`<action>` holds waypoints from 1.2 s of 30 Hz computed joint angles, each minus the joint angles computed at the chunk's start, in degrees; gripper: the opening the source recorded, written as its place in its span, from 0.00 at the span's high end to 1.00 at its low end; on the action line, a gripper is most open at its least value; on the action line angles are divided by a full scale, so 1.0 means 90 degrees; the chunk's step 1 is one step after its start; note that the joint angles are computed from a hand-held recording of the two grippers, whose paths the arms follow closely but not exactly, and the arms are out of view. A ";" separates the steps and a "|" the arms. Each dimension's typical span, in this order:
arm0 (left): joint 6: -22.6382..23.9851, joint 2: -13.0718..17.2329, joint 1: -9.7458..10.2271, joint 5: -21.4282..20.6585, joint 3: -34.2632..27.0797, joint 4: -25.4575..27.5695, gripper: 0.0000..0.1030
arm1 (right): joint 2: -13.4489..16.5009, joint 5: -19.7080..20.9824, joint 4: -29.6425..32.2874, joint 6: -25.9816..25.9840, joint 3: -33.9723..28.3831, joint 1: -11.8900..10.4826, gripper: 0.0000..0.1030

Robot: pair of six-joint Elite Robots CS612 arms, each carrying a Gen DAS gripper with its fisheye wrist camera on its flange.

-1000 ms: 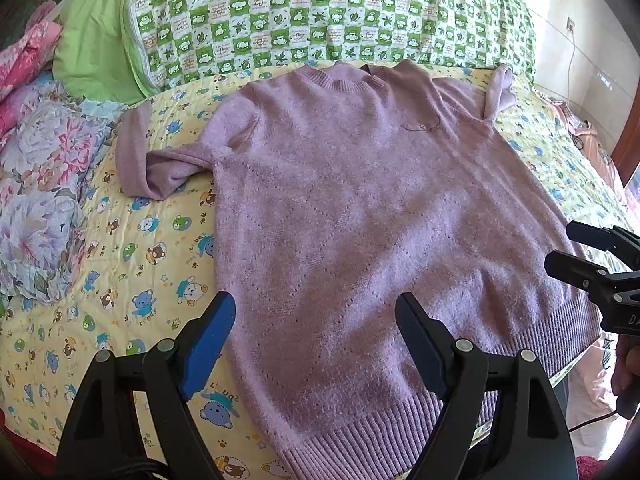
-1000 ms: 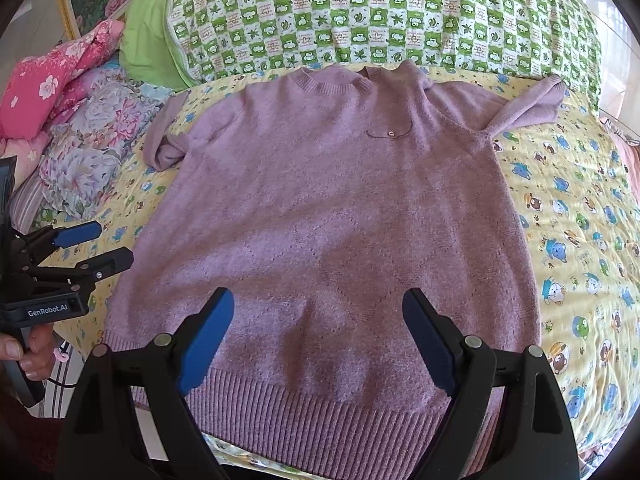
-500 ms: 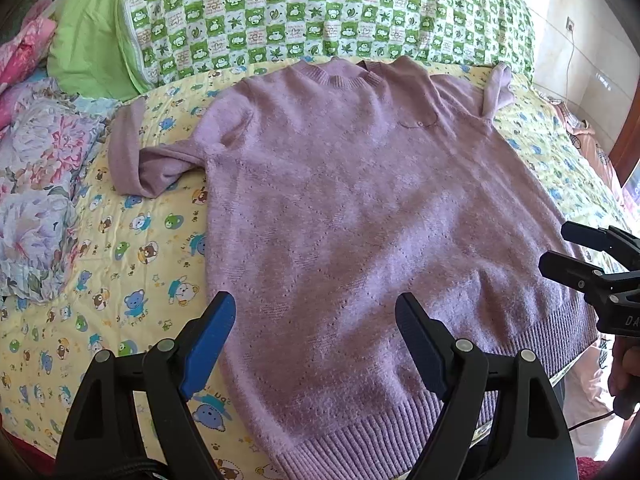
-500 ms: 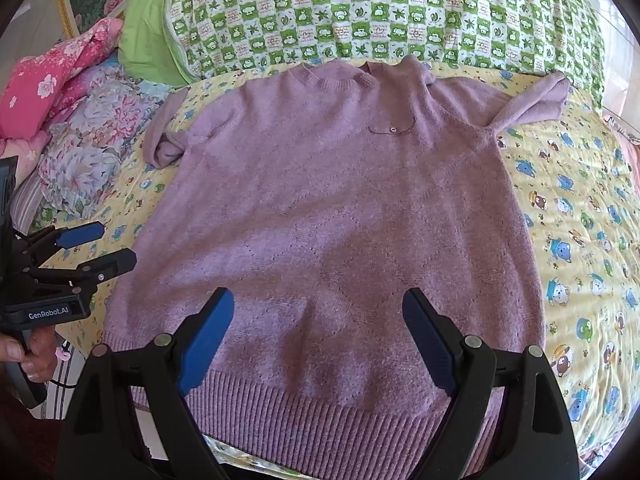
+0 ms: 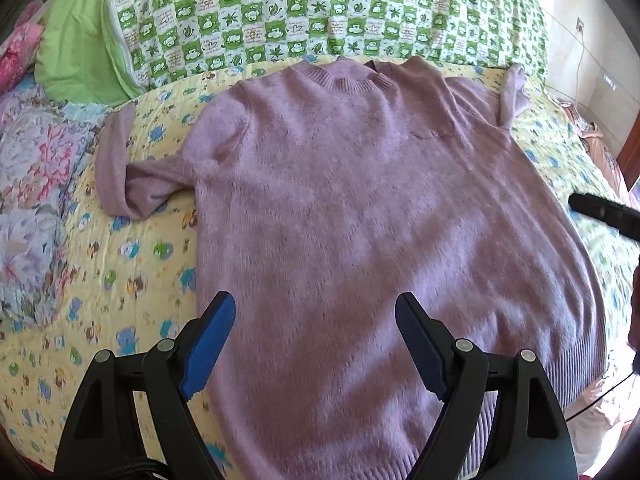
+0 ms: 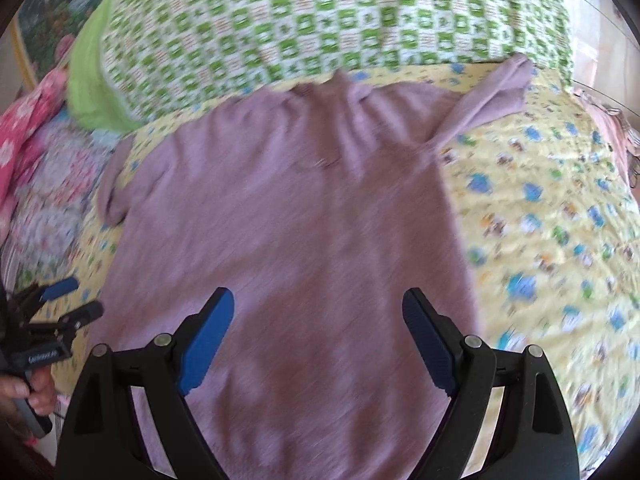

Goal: Fold small clothes
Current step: 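Grasp the sweater sleeve cuff with the right gripper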

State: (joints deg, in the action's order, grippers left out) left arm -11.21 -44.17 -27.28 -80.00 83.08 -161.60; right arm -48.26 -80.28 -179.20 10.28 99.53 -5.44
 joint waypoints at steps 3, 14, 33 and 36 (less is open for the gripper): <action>0.0030 0.0183 0.0039 0.0022 -0.0397 0.0171 0.20 | 0.0145 -0.0003 0.0174 0.0298 -0.0350 -0.0190 0.16; 0.0055 0.1332 0.0222 -0.0095 -0.2678 0.1048 0.20 | 0.1026 -0.0234 0.1023 0.1185 -0.2275 -0.0820 0.18; -0.0302 0.4097 0.0429 -0.0116 -0.7840 0.4485 0.20 | 0.3131 -0.0447 0.3217 0.1908 -0.6053 -0.1307 0.88; -0.0387 0.4273 0.0472 -0.0205 -0.8139 0.4661 0.20 | 0.2787 -0.0102 0.2082 0.1771 -0.5359 -0.1274 0.90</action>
